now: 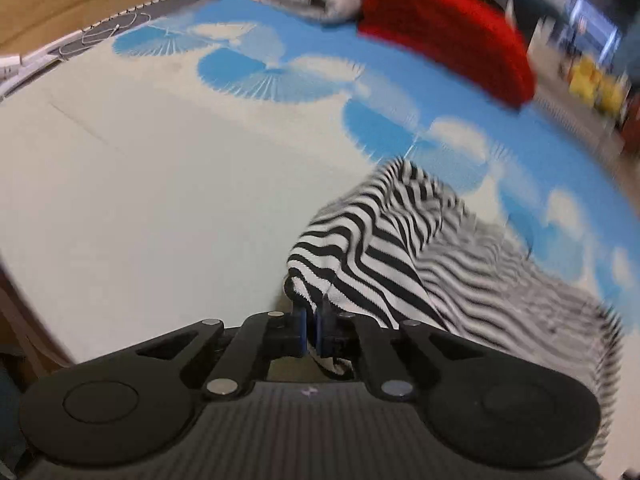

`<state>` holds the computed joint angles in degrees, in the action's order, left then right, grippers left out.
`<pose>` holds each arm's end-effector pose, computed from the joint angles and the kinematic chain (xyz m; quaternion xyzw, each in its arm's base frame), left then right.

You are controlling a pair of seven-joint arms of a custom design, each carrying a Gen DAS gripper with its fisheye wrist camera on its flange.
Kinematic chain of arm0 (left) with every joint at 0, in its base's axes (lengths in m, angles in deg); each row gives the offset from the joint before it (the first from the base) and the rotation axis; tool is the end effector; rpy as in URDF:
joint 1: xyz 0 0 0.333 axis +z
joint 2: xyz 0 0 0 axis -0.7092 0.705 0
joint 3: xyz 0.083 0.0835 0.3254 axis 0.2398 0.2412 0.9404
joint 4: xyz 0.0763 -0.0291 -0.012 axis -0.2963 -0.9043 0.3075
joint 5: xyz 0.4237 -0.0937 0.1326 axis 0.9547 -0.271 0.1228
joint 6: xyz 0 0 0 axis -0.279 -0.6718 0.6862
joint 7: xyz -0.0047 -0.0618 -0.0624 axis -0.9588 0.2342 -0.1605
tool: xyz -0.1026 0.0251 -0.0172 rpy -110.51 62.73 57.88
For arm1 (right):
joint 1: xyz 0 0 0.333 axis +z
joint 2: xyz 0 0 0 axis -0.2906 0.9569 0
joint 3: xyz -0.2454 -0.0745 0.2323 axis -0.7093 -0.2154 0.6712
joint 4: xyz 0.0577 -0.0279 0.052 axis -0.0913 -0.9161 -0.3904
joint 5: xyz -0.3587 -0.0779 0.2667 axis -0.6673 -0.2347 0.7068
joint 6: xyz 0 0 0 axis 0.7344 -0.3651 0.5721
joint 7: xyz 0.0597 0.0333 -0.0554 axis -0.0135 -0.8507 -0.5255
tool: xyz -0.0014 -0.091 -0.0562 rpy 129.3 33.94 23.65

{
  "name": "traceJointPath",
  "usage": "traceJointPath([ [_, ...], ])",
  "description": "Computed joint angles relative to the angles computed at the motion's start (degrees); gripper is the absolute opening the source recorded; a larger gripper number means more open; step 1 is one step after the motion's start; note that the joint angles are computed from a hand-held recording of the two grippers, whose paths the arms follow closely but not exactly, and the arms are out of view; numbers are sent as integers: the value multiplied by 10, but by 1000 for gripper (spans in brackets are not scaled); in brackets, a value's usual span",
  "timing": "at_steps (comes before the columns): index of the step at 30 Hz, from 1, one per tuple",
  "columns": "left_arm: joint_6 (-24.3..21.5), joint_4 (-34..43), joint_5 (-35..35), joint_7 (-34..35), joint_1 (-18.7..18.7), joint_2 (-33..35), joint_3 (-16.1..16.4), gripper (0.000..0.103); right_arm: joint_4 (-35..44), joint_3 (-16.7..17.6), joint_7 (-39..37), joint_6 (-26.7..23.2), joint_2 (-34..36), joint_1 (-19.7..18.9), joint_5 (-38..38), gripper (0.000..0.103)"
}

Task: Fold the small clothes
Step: 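Hold the bundle with the left gripper while the right gripper withdraws open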

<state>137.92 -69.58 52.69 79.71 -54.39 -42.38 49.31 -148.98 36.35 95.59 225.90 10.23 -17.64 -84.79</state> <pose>0.4446 -0.2065 0.4487 -0.8619 0.4277 -0.1807 0.2040 0.4235 0.0287 0.4977 -0.6171 0.7417 -0.1641 0.2055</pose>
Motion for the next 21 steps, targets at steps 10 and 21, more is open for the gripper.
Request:
traceJointPath([
  [10, -46, 241, 214, 80, -44, 139, -80, 3, 2, 4, 72, 26, -4, -48, -11, 35],
  [21, 16, 466, 121, 353, -154, 418, -143, 20, -24, -36, 114, 33, -47, -101, 3, 35],
])
